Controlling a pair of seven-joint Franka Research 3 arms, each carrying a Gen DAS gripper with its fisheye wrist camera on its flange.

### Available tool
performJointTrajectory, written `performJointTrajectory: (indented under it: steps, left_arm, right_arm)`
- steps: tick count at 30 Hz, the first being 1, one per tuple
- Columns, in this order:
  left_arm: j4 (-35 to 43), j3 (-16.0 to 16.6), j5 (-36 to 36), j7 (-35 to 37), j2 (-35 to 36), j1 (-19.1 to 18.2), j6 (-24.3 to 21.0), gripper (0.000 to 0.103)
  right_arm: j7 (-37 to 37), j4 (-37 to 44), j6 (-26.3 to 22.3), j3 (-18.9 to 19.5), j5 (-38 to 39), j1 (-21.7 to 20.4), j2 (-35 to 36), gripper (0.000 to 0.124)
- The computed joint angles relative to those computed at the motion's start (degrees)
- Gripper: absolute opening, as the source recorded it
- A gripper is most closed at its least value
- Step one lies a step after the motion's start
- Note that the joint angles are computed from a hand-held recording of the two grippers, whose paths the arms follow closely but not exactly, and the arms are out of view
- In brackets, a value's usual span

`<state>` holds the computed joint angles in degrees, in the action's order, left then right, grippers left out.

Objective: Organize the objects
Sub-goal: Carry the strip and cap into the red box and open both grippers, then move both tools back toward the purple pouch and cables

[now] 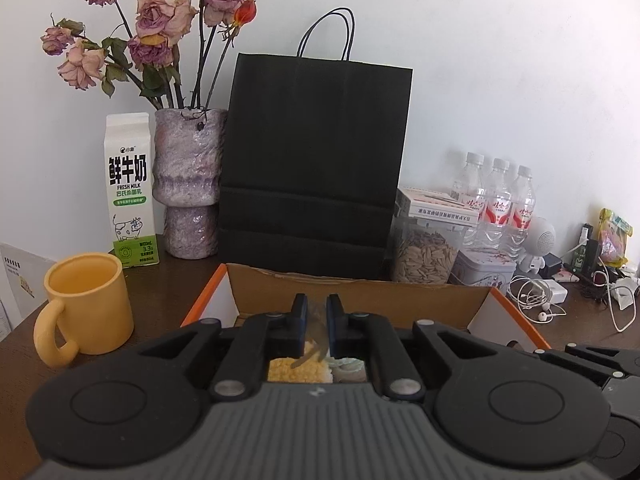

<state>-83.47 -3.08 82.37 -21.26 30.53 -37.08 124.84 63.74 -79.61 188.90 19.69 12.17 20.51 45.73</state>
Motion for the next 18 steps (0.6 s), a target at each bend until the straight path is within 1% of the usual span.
performJointTrajectory:
  steps: [1,2,3,4,5,6,7,9,10,13,18]
  left_arm:
    - [-0.3,-0.1,-0.2,0.2,-0.1,0.1,0.2,0.022]
    - [-0.7,-0.1,-0.1,0.0,-0.4,0.1,0.4,0.045]
    - [-1.0,0.0,0.1,-0.4,-0.5,-0.1,-0.2,0.075]
    - [-0.9,0.1,0.5,-0.8,-0.4,-0.6,-1.6,0.09]
    - [-0.8,0.3,1.1,-1.2,-0.2,-1.3,-3.5,0.103]
    - [-0.7,0.4,1.6,-1.5,-0.1,-1.8,-5.1,0.103]
    - [-0.7,0.2,1.7,-1.4,-0.1,-1.8,-5.6,0.103]
    - [-1.2,0.0,1.8,-1.8,-0.5,-1.5,-5.3,0.103]
    - [-1.3,-0.2,1.8,-1.9,-0.6,-1.3,-5.3,0.103]
    - [-1.2,-0.5,1.2,-1.4,-0.5,-1.1,-5.8,0.103]
    - [-2.6,-0.9,1.4,-2.2,-1.4,-1.0,-5.5,0.103]
  right_arm:
    - [0.4,-0.1,-0.3,-1.8,0.4,1.3,-0.3,0.032]
    - [1.0,-0.1,-0.9,-3.8,0.9,2.8,-0.6,0.041]
    - [1.5,-0.1,-1.0,-5.5,1.4,4.0,-0.8,0.068]
    - [2.2,-0.3,-0.6,-7.9,2.1,5.8,-1.0,0.097]
    - [3.1,-0.6,0.2,-11.0,2.8,8.0,-1.2,0.103]
    - [3.8,-0.9,1.2,-13.8,3.5,10.1,-1.3,0.103]
    - [3.8,-1.0,1.2,-14.8,3.8,10.9,-1.5,0.103]
    - [3.6,-1.5,1.1,-12.1,2.8,8.7,-1.7,0.103]
    - [3.6,-1.7,1.1,-11.5,2.6,8.3,-1.8,0.103]
    - [3.6,-2.3,1.3,-11.7,2.5,8.2,-2.1,0.103]
    - [3.3,-4.3,2.9,-10.1,1.9,6.7,-3.1,0.103]
